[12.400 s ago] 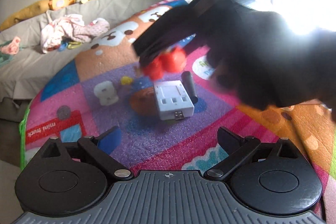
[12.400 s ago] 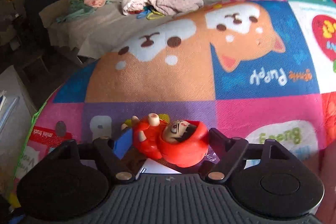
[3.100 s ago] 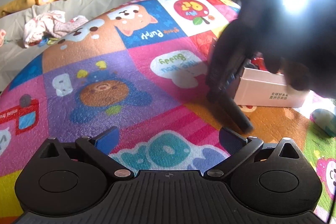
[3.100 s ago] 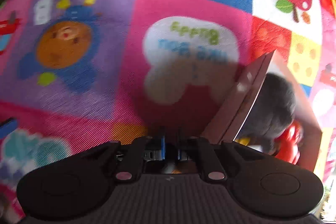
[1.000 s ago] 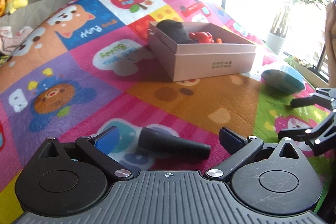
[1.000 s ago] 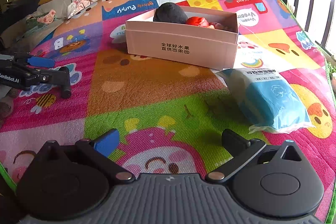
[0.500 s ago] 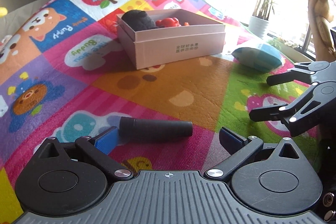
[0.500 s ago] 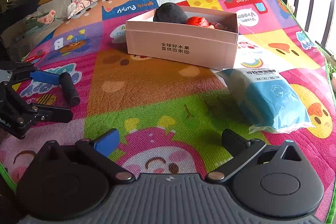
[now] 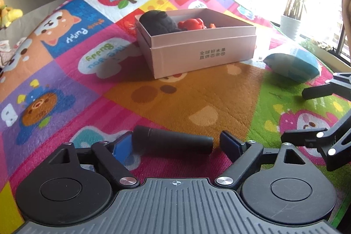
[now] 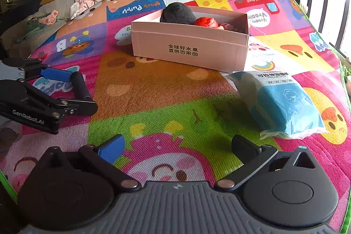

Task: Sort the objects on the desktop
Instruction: 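Grasp the black cylinder on the mat with the left gripper, then hold the black cylinder in the left gripper while the right grasps the blue wipes pack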

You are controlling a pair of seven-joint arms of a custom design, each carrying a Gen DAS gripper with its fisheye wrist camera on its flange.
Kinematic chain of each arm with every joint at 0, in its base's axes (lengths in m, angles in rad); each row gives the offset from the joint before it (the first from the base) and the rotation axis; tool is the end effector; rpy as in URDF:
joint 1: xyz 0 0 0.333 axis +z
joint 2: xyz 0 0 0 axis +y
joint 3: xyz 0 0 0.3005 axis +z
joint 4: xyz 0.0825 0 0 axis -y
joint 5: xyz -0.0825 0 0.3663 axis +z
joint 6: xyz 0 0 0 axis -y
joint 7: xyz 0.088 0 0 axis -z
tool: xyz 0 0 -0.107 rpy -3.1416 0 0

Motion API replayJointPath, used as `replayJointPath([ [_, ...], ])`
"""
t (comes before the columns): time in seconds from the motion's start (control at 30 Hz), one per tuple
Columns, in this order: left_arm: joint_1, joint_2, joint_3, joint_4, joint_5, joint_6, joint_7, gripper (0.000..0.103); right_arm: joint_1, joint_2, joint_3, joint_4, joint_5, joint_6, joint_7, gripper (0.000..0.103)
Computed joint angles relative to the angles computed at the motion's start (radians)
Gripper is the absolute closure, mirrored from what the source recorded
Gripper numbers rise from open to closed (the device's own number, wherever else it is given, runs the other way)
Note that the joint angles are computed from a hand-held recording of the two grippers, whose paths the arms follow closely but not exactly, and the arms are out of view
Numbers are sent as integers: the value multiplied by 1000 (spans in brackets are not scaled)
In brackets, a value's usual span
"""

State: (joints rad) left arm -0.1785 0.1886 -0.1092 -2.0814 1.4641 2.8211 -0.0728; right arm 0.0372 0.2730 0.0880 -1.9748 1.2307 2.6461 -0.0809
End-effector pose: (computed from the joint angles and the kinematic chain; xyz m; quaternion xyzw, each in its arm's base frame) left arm 0.5361 -0.2085 0.3626 -0.6568 0.6242 -0.2707 0.3251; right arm 0.6078 0.0487 0.3567 -0.8369 0.3623 -0.1489 0.3823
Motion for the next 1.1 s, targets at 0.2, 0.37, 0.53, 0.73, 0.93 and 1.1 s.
replayJointPath([
  [0.2,-14,-13,-6,-12,19,-54,-61,22,2,4,-7,10,-52,-16,30,0],
  [0.37,-10,-78,-21,-90,40,-76,-106,22,-66,-4,-12,86,35,-117,40,0],
  [0.53,12,-91,-31,-105,86,-62,-187,21,-20,99,-23,224,27,115,61,0],
  [0.73,25,-102,-39,-114,147,-49,-255,17,2,223,-34,332,-216,163,298,12],
  [0.93,22,-102,-46,-113,155,-66,-253,11,-18,197,1,295,-341,155,393,48],
  [1.1,26,-100,-45,-111,157,-53,-259,10,-105,76,73,204,-251,15,311,48],
])
